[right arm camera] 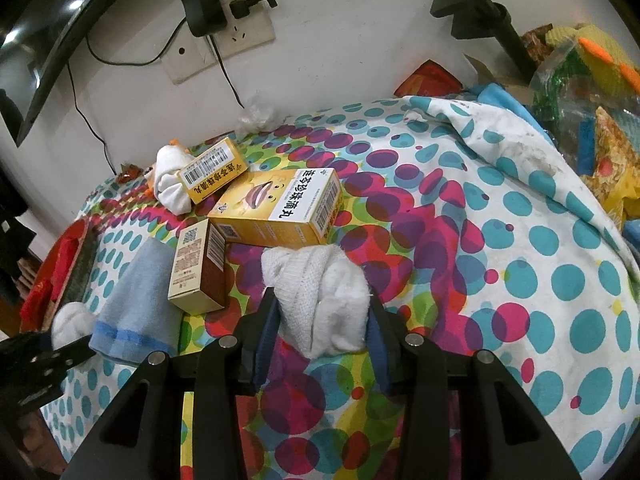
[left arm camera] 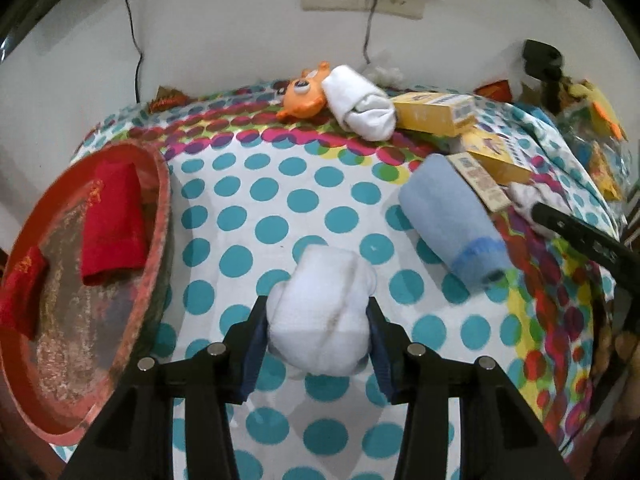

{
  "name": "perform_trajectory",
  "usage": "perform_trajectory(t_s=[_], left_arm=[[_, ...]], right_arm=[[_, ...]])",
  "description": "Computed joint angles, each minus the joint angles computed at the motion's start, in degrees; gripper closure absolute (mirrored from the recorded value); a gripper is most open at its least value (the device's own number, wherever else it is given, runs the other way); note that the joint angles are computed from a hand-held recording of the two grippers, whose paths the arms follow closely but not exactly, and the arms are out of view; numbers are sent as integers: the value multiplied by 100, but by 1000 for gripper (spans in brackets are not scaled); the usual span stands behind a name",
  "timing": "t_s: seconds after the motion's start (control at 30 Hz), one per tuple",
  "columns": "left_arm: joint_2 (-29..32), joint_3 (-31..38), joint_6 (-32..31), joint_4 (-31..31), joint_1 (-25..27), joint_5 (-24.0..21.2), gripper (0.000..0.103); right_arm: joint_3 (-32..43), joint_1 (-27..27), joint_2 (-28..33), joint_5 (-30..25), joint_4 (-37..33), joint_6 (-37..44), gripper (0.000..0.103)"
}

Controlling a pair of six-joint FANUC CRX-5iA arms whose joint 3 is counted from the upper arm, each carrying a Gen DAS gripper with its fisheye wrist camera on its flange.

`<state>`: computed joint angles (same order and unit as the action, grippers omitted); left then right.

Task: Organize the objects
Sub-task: 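Carry the white rolled sock with the left gripper over the red tray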

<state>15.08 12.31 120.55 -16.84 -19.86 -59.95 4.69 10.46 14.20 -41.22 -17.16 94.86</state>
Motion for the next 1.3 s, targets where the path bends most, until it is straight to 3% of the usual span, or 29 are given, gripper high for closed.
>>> perform_trajectory(t_s=[0.37,0.9,1.3], left_arm=[[-697,-306,120,-571,-201,-267,57],[-1451,-886,380,-728,375,-654,57],[-1719,-1318,390,-757,1176,-817,57]], right_arm=[[-37,58,-6,39,158,-83,63],[-75,100,-20,68,259,-153,63],[-84,109,-18,79,302,-171,63]])
